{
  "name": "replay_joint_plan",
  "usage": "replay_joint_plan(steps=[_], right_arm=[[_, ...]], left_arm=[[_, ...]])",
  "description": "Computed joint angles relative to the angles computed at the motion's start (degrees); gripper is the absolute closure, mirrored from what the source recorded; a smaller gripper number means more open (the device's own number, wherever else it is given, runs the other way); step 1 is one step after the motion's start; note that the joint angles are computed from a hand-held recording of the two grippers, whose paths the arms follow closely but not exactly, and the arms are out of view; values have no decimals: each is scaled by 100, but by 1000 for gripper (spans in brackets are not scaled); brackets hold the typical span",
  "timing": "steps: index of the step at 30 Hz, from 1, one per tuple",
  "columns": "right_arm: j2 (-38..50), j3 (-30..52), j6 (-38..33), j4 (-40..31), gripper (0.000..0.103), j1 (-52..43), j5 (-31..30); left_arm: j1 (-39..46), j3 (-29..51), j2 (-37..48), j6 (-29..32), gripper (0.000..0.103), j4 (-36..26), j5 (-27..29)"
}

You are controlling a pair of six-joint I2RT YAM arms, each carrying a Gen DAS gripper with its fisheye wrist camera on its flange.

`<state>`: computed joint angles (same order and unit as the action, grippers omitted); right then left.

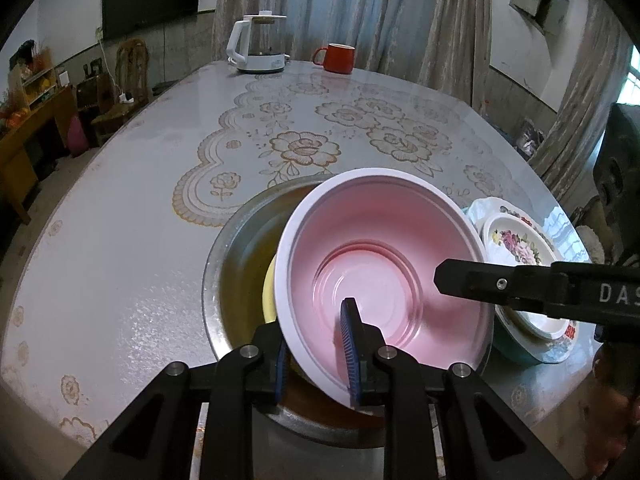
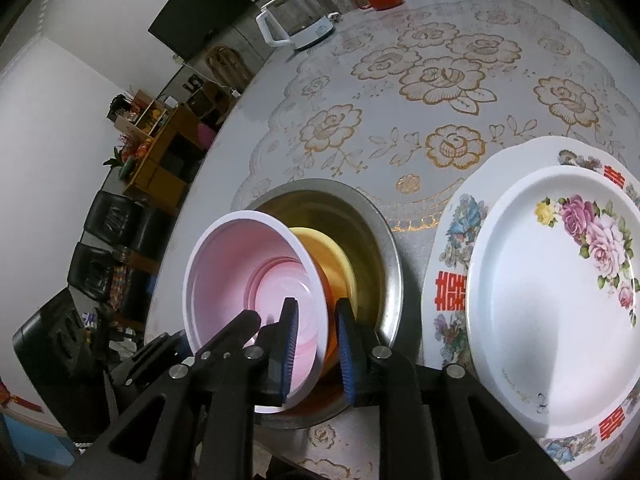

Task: Organize plates and bowls
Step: 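Carry the pink bowl over the steel bowl with both grippers, then lower the pink bowl into the yellow bowl and open both grippers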

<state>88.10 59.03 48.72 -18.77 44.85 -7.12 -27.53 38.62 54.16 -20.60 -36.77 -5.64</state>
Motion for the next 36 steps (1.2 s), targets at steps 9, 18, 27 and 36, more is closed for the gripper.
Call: replay_joint_plan(steps=[9,18,27,36], right_arm=[[-73,-79,60,49,80,-44,-42],[-62,-13,-128,-50,78,28,268],[-148,-25,-151,-29,78,73,479],[-365,111,-421,-218,76,222,1100]], left_arm=[[-18,-8,57,-50,61,58,128],[-167,-9,51,75,66,122,-152],[-15,45,40,-3,53,102,28],[-25,145,-275,-31,35,-49,-178]])
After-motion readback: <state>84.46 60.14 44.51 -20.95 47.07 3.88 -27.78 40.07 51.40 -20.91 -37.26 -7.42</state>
